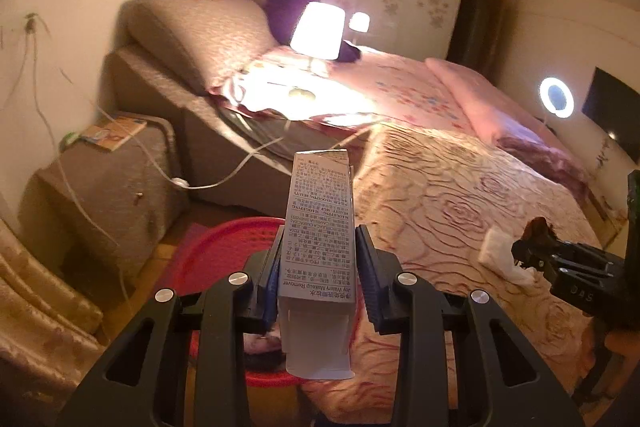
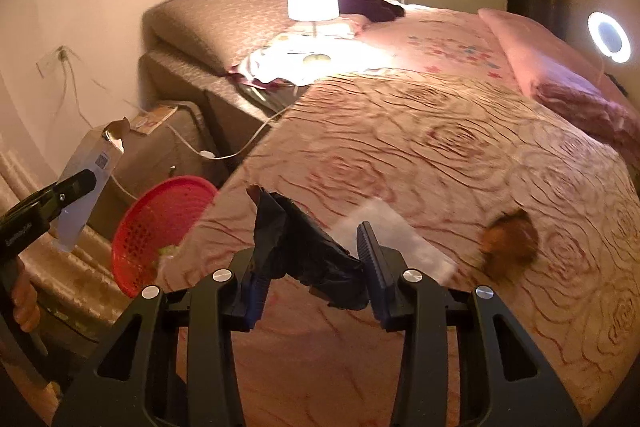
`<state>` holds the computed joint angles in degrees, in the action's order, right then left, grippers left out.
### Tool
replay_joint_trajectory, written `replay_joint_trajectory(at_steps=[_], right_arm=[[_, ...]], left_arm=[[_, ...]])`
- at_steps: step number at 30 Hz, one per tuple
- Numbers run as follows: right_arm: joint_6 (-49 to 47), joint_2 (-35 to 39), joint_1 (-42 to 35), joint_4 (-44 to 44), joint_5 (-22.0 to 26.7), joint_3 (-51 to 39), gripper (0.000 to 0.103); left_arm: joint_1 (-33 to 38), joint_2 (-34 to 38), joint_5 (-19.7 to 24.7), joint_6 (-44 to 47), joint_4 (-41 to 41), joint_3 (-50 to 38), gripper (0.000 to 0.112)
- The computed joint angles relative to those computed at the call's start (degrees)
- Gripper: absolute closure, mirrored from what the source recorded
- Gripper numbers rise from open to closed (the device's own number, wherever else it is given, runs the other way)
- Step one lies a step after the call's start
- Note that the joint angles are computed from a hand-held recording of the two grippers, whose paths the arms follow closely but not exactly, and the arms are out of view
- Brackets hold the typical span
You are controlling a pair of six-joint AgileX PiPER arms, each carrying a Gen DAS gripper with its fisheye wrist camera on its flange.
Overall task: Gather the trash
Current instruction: 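Carry the white box and black item over the red basket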
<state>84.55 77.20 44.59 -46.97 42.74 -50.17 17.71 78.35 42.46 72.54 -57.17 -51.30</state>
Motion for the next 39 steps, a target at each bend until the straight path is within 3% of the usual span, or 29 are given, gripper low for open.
replay_joint_trajectory(at_steps=[4, 19, 39], right_arm=[[-3.7, 4.8, -0.4, 1.1, -1.0, -5.6, 0.063], [-16.8, 21.4, -0.4, 8.6, -4.2, -25.3, 0.063], [-31.8, 34.9, -3.1, 23.2, -6.6, -38.8, 0.063]], left_arm=[[0.7, 1.0, -2.8, 0.0, 0.0, -0.7, 0.081], [4.5, 5.8, -3.6, -0.3, -0.6, -4.2, 0.081], [3.8, 14.4, -7.6, -3.8, 3.2, -7.1, 0.081]])
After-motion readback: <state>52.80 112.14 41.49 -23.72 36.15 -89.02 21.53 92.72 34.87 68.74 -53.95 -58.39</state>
